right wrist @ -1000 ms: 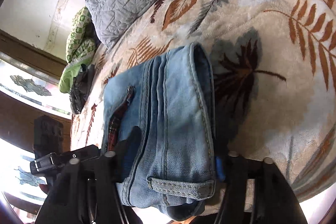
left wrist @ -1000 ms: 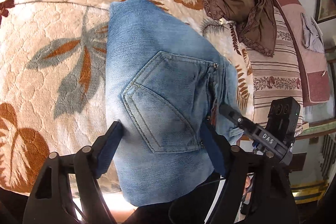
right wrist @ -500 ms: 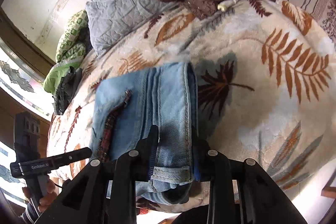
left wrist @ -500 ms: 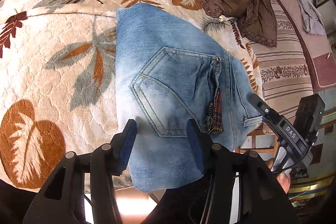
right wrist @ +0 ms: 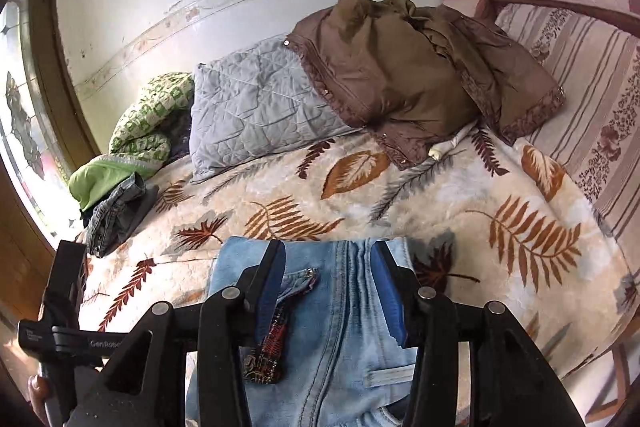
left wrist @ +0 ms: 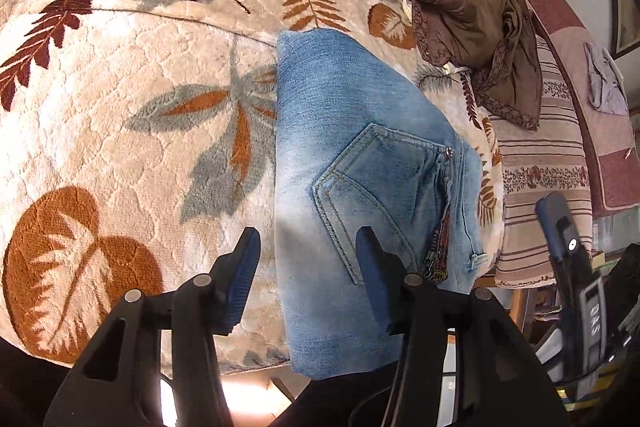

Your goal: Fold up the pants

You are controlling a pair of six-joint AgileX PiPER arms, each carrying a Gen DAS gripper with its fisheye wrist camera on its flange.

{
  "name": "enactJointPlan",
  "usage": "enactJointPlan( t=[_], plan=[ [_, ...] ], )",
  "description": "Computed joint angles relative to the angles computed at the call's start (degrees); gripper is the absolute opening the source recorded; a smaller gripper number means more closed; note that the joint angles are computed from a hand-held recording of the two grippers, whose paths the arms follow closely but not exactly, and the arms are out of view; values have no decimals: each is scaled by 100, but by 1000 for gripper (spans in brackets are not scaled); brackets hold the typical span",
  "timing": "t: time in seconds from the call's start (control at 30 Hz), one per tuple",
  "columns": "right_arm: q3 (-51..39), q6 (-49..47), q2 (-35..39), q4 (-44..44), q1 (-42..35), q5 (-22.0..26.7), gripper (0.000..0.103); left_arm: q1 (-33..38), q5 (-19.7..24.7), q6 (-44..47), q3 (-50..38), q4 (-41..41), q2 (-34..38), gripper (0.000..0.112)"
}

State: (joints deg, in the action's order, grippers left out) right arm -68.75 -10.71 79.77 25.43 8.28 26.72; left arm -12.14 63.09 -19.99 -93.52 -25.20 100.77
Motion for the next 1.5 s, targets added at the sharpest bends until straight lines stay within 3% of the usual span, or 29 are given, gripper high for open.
enactJointPlan(
  t=[0.03, 0.07, 0.2, 0.23, 0.3, 0.33, 0.47, 0.53, 0.63, 0.8, 0.9, 0.97, 1.03, 1.17, 1.27, 1.4, 1.5],
  plan=[
    [-209, -370, 206, 219, 53, 391, 55, 13, 6, -7, -55, -92, 75, 48],
    [-469, -511, 472, 317, 87, 868, 50, 13, 17, 9, -110, -162, 146, 48],
    [-1006, -380, 1502, 661, 119, 1529, 46, -63, 204, -178, -467, 6, 403, 48],
    [-1116, -543, 1721, 937, 19, 1655, 27, -28, 301, -176, -575, -62, 449, 48],
    [-1045, -1247, 1835, 1810, -359, 1959, 18, 69, 249, -8, -531, -379, 362, 48],
    [-998, -1533, 1824, 2097, -559, 2135, 8, 51, 179, 8, -511, -384, 320, 49],
    [-613, -2047, 1854, 2473, -981, 2279, 9, -307, 200, -230, -734, 163, 730, 57],
    [-387, -2323, 1895, 2985, -1150, 2271, 9, -310, -1, -220, -545, 133, 739, 59],
    [-293, -2366, 1902, 3393, -1387, 2530, 12, -148, 328, -130, -718, -33, 700, 58],
    [-222, -2300, 1549, 3437, -1703, 2982, 20, -121, 330, -49, -638, -11, 371, 57],
    [-54, -2305, 1209, 3270, -1882, 2775, 21, -139, 359, -29, -610, -109, 351, 57],
    [69, -2244, 1029, 3100, -2091, 2466, 39, -140, 439, 28, -638, -273, 415, 58],
    [68, -2085, 1077, 3044, -2361, 2465, 46, -236, 432, -55, -626, -209, 460, 58],
    [121, -2568, 1379, 3243, -2428, 2795, 46, -739, 150, -344, -453, 769, 443, 73],
    [193, -2636, 1730, 2631, -1976, 2571, 42, -529, 285, -192, -365, 364, 405, 72],
    [-2, -2685, 1919, 3516, -2719, 3462, 49, -189, 423, 82, -371, 22, 158, 71],
    [-279, -2725, 2139, 3790, -2910, 3668, 68, -31, 516, 302, -617, -255, 332, 75]
  ],
)
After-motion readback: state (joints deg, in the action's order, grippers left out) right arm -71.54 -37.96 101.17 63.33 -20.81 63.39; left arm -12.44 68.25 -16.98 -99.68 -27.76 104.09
